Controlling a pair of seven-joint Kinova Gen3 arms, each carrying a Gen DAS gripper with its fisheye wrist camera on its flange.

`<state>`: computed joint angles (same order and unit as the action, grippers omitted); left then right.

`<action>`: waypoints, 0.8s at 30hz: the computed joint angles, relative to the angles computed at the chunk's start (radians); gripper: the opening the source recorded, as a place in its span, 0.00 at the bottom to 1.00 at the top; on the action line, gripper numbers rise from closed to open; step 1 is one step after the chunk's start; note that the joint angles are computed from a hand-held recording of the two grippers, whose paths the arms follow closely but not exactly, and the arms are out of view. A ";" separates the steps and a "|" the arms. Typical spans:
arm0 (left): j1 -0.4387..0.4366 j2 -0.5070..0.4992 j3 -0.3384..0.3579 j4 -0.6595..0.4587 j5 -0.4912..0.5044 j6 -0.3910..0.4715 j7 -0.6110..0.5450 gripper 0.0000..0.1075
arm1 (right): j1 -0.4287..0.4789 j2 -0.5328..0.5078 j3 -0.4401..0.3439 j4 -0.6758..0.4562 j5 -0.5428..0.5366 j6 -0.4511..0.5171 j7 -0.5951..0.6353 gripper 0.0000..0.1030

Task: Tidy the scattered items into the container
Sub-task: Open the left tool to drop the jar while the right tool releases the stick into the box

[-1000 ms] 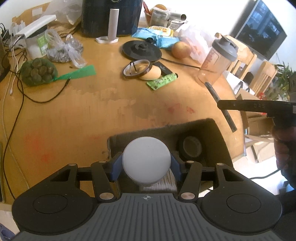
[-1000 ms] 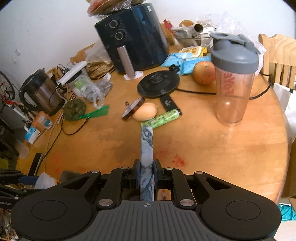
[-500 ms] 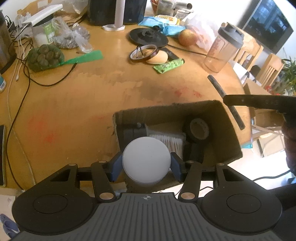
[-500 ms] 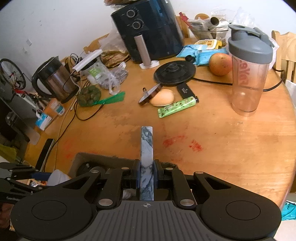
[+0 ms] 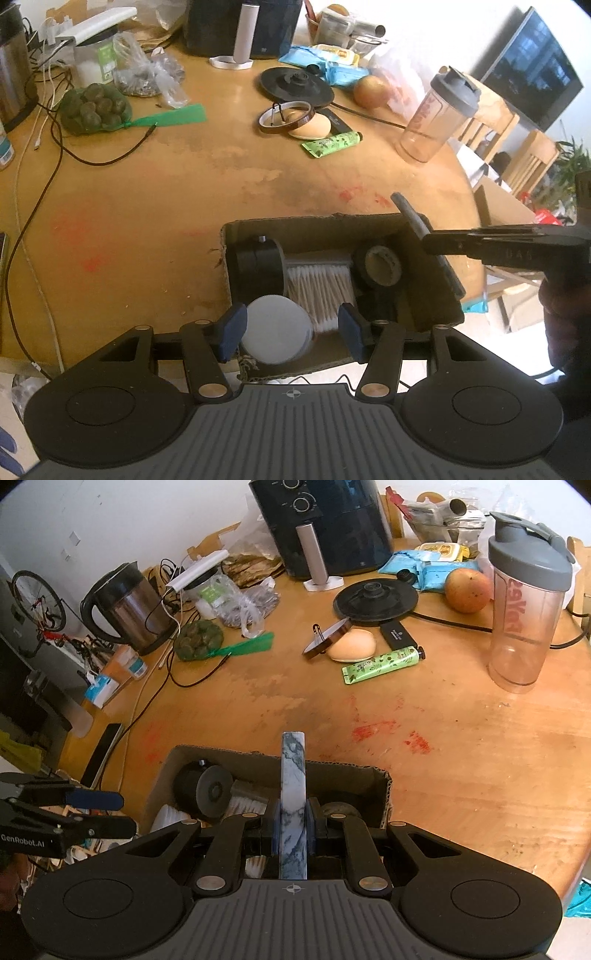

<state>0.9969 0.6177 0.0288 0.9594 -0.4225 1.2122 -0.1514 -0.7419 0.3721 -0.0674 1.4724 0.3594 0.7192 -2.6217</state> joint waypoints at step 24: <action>0.032 -0.006 -0.020 -0.010 -0.082 0.031 0.062 0.50 | -0.055 0.032 0.024 -0.079 0.115 0.119 -0.045 1.00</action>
<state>1.0287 0.6113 0.0087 0.9493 -0.5045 1.2431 -0.0899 -0.7967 0.4037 -0.0433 1.3933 0.4748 0.8379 -2.6665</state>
